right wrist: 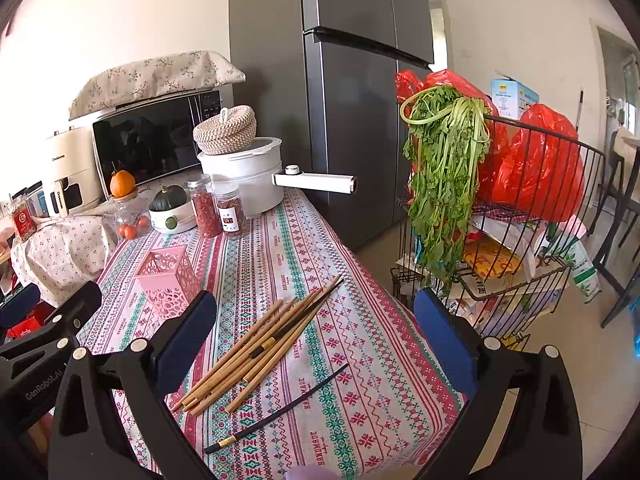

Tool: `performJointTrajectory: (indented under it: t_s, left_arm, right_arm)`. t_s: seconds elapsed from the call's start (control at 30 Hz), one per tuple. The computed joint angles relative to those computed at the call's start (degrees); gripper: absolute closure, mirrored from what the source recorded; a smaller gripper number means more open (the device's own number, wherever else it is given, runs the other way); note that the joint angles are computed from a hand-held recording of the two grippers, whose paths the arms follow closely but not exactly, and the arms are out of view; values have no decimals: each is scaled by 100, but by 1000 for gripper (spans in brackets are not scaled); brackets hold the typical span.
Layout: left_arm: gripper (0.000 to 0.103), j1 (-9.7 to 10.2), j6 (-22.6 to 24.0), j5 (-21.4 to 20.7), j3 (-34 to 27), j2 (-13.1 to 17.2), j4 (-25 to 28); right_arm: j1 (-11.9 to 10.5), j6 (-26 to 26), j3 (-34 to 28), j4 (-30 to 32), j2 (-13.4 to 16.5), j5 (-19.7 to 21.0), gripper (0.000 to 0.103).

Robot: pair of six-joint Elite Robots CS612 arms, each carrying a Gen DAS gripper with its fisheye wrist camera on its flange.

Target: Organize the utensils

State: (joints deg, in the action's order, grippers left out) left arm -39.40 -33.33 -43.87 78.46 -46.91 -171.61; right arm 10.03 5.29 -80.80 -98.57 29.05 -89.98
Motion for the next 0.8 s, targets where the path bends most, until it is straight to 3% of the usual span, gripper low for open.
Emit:
performJointTrajectory:
  t_s: [0.27,0.4,0.5,0.57,0.67,0.73,0.8]
  left_arm:
    - [7,31,-163,-96,-59,9,281]
    - [7,103,-305,-437,-214,39,842]
    - [7,185,-336,-886,-458,135,1403]
    - [7,265,-331,-1394,-700,242,1801]
    - [7,377,-127,-2094,-1243,492,2361]
    - [7,431,129,-2407,-1837,765,2845]
    - [7,466,293,-2569,-2489,1068,3368]
  right_arm:
    - [-12,106,9,80,-16,-9,7]
    - [-118,523,70,372,-98,173,7]
    - [-323,1180,187,853,-223,769,7]
    - [-513,1733,287,1192,-289,1432,7]
    - [-859,2645,491,1620,-309,2890,7]
    - [-1006,3056,582,1767,-275,3541,7]
    - [-1066,3194,632,1891,-272,3748,7]
